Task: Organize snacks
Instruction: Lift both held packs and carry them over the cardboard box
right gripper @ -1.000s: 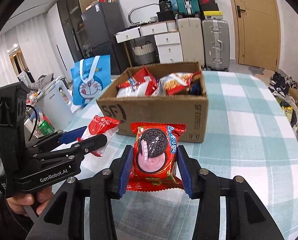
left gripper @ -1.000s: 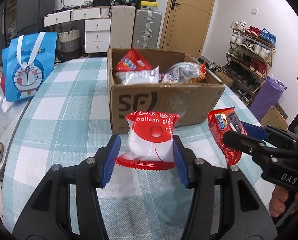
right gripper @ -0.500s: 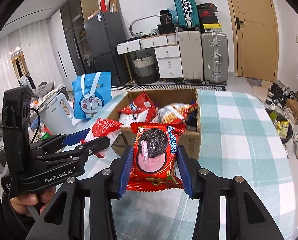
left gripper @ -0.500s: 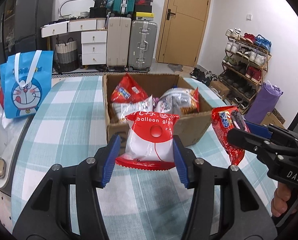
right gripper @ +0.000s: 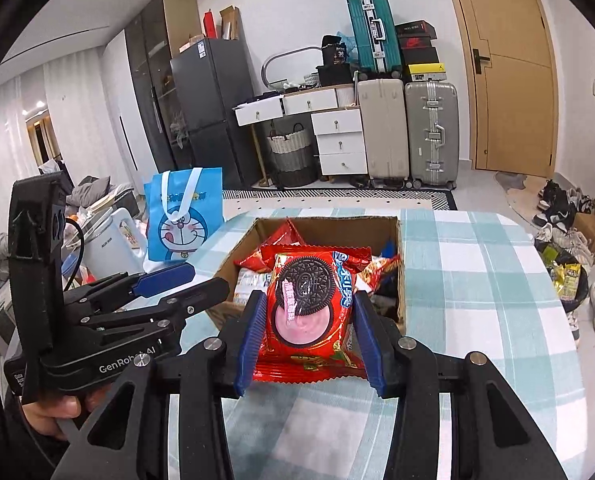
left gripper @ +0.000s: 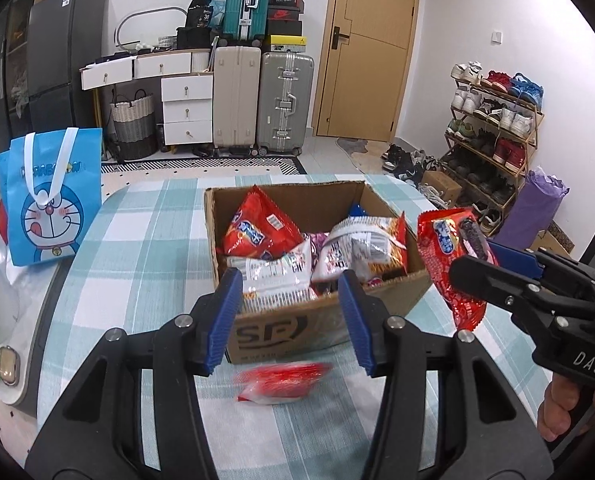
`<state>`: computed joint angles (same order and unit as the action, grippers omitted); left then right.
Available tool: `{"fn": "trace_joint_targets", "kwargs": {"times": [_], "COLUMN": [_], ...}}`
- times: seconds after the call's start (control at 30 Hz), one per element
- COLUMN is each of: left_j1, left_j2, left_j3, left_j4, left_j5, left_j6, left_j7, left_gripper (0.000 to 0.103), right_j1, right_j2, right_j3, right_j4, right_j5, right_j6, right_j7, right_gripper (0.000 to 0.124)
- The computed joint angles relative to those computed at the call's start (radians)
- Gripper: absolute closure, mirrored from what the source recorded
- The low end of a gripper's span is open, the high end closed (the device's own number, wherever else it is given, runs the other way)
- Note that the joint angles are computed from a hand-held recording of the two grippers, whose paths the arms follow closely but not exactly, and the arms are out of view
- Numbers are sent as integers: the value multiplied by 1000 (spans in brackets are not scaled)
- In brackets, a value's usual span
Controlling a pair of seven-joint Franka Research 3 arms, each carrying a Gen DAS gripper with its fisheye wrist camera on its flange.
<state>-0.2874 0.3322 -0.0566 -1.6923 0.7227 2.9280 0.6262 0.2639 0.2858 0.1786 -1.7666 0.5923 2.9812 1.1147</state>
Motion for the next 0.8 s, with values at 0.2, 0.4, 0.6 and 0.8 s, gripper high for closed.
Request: {"fn": "trace_joint_targets", "kwargs": {"times": [0.2,0.4,0.6,0.8], "left_j1": [14,13,33,94], "left_j2": [2,-22,-89,-129], "left_j3": [-13,10,24,-4], "left_j4": [-2,-47,-156,-261], "left_j5": [-37,-10,60,31], "left_j6": [-17,-9,3,0], "left_j7": [28,-6,-94,-105], "left_gripper": [57,57,57,52], "right_j1": [6,-2,-15,-14], "right_j2": [16,27,28,36], "right_j3": [-10,-5,14,17], "right_j4": [19,24,15,16], "right_j5": [-19,-23,2,12], "right_j6": [-6,2,16,6], "right_j7": [15,14,-8,-16], "right_gripper": [80,80,80,80]}}
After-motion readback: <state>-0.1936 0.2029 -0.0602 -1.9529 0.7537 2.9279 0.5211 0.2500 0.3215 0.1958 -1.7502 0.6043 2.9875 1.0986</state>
